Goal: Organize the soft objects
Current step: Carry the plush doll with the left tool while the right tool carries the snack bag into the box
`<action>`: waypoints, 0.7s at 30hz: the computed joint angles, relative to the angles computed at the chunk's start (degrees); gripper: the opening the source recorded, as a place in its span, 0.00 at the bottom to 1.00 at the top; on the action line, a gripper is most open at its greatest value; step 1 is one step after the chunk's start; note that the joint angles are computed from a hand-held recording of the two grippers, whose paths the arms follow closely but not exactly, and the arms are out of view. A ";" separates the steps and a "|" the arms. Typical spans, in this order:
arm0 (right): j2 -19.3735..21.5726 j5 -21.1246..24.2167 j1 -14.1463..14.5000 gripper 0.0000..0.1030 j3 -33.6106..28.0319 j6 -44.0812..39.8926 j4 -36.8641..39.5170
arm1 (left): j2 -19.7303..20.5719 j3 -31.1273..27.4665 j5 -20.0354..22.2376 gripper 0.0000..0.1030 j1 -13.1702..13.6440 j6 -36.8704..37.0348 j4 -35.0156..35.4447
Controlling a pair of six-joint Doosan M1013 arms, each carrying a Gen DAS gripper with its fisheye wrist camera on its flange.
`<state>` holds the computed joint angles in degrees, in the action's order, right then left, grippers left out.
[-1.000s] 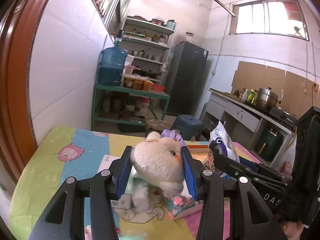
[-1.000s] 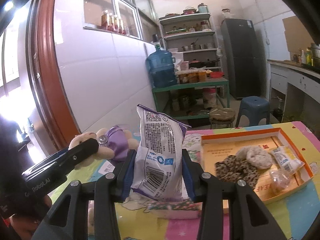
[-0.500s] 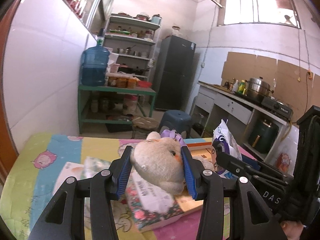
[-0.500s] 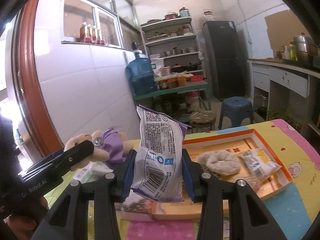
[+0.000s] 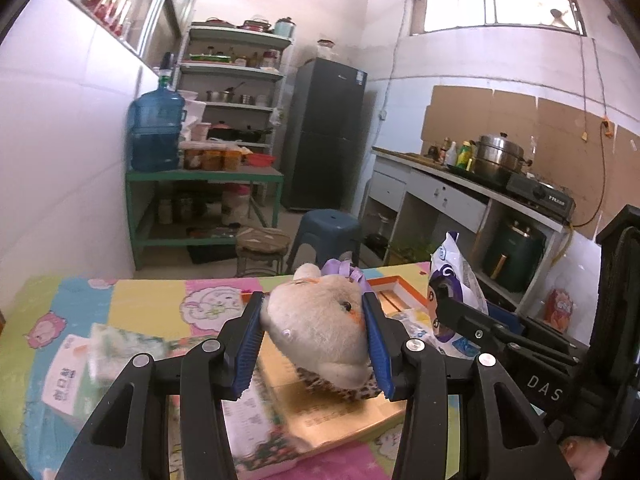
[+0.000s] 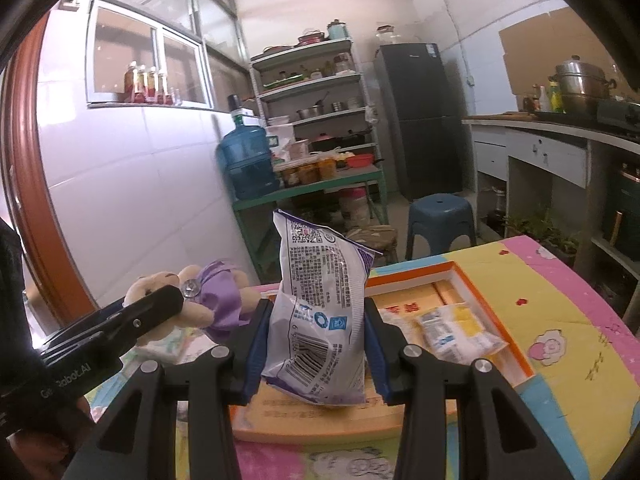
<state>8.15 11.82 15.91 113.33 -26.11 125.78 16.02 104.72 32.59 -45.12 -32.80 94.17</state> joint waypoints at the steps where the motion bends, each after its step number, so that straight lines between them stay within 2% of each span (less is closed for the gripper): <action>1: 0.09 0.04 -0.27 0.42 0.01 -0.04 0.05 | 0.50 -0.68 -0.34 0.47 0.01 0.71 -0.45; 14: 2.00 -0.61 -4.26 0.42 -0.49 7.79 -6.69 | 6.00 -7.11 -3.81 0.47 0.60 6.77 -4.89; 21: 3.82 -0.89 -5.23 0.42 -1.74 18.38 -17.48 | 8.54 -9.55 -5.07 0.47 1.27 10.55 -8.95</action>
<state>11.97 10.94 10.69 111.59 -7.73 108.31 24.56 95.16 27.53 -43.85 -22.25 85.22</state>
